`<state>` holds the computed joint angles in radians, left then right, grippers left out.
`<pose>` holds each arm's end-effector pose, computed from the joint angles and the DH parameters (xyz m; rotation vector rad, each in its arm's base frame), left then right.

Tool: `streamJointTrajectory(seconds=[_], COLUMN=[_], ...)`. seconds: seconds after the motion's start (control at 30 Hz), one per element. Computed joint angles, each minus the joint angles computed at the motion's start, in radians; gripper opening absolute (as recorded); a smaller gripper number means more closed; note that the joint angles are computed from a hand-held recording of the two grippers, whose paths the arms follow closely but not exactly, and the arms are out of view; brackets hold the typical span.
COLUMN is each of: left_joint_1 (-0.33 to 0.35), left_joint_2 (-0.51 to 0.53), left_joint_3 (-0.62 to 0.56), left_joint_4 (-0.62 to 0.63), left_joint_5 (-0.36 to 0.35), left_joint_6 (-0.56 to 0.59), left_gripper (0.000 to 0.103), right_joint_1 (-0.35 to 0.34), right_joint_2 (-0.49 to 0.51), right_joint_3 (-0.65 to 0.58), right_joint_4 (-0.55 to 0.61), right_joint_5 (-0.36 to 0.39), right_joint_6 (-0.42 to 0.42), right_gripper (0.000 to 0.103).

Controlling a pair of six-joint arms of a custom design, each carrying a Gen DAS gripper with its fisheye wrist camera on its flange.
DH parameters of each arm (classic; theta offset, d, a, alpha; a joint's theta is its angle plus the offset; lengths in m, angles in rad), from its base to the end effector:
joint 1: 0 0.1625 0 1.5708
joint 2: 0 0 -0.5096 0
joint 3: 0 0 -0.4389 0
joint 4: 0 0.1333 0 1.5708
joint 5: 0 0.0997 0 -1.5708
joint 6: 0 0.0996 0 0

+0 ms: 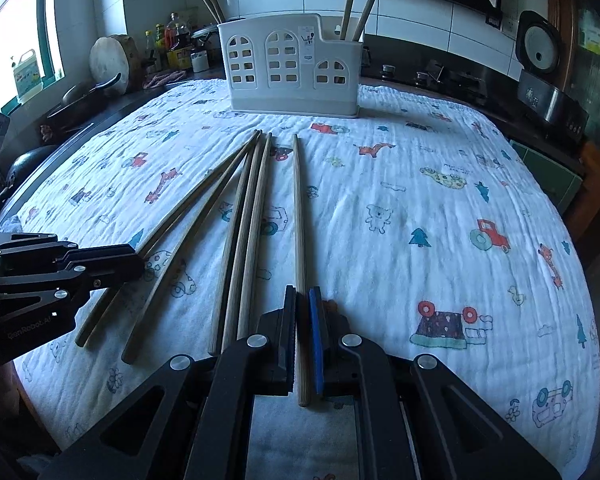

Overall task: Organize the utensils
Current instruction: 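Lift the left gripper's chopstick toward the holder while the right gripper carries its chopstick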

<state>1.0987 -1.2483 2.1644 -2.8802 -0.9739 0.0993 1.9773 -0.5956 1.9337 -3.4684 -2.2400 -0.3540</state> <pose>-0.0826 -0.5781 0.2598 0.5696 2.4944 -0.6456 0.3223 -0.5679 0.0080 0.6680 -2.3170 0.7110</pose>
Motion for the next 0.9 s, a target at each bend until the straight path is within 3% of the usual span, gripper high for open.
streamJointTrajectory(seconds=[0.23,0.53,0.67,0.9], left_joint_1=[-0.01,-0.031,-0.01,0.014], left_joint_2=[-0.062,-0.096,-0.084,-0.05], left_joint_3=[0.005,-0.048,-0.108,-0.193], left_joint_4=[-0.012,-0.084,-0.047,-0.048], left_joint_5=[-0.013,-0.049,-0.114,-0.181], left_joint_6=[0.04,0.143,0.144,0.212], left_gripper=[0.008,0.006,0.006,0.006], right_joint_1=[0.016,0.069,0.081,0.099], right_joint_2=[-0.019,-0.045,-0.053,-0.051], right_joint_3=[0.009,-0.032,-0.071,-0.188], right_joint_4=[-0.031,-0.105,-0.089,0.037], right_joint_5=[0.008,0.014,0.035,0.039], right_joint_6=[-0.005,-0.082,-0.092,-0.105], right_gripper=[0.007,0.007,0.007,0.007])
